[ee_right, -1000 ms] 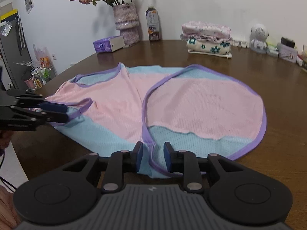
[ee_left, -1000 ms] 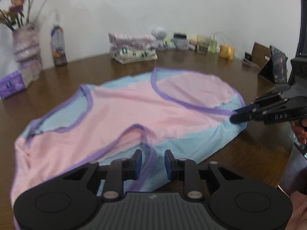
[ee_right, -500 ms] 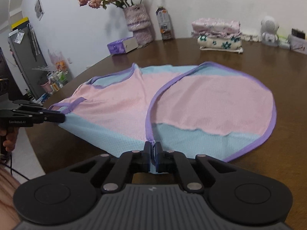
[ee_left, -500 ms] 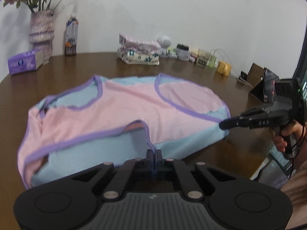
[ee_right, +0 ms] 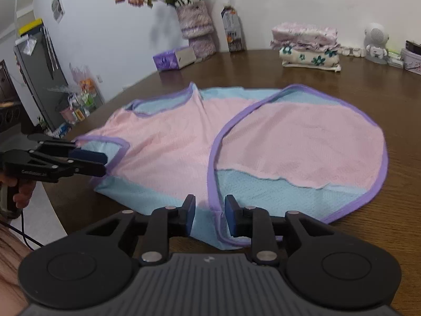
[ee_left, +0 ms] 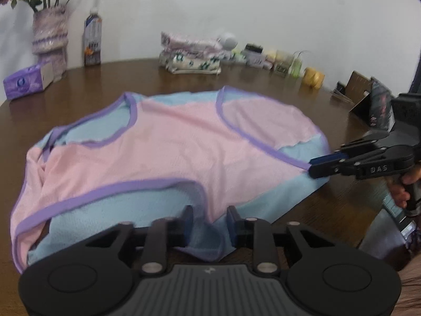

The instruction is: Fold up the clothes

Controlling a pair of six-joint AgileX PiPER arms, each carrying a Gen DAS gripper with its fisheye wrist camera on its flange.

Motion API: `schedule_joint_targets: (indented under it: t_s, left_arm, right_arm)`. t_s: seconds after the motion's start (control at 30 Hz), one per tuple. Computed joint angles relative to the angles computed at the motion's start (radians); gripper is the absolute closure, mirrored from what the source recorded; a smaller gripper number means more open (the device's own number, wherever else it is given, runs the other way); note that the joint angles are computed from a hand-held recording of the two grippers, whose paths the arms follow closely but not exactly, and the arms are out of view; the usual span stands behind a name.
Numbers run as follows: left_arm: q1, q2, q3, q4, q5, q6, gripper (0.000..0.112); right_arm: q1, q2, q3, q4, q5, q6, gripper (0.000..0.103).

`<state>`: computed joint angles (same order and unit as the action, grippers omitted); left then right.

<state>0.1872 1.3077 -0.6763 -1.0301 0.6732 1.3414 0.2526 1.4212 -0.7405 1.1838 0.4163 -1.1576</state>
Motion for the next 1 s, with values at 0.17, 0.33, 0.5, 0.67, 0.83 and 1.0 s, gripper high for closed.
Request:
schedule_joint_targets:
  t_s: [0.17, 0.33, 0.5, 0.67, 0.83, 1.0]
  left_arm:
    - [0.076, -0.019, 0.029, -0.035, 0.058, 0.067, 0.109]
    - [0.124, -0.045, -0.014, -0.039, 0.101, 0.099, 0.083]
    - [0.033, 0.052, -0.267, 0.036, -0.001, -0.103, 0.066]
    - [-0.091, 0.41, -0.745, 0.363, 0.039, -0.603, 0.066]
    - [-0.134, 0.717, -1.142, 0.548, 0.181, -0.941, 0.067]
    - [-0.129, 0.815, -1.235, 0.558, 0.181, -1.013, 0.071]
  right_arm:
    - [0.005, -0.019, 0.015, -0.026, -0.021, 0.044, 0.1]
    - [0.026, -0.027, -0.014, -0.234, -0.017, 0.229, 0.096]
    - [0.032, 0.015, -0.156, -0.384, -0.043, 0.386, 0.074]
    - [0.027, 0.269, -0.544, -0.707, 0.042, 0.77, 0.074]
    - [0.0, 0.629, -1.044, -0.883, 0.229, 1.086, 0.074]
    - [-0.026, 0.841, -1.35, -0.903, 0.404, 1.192, 0.074]
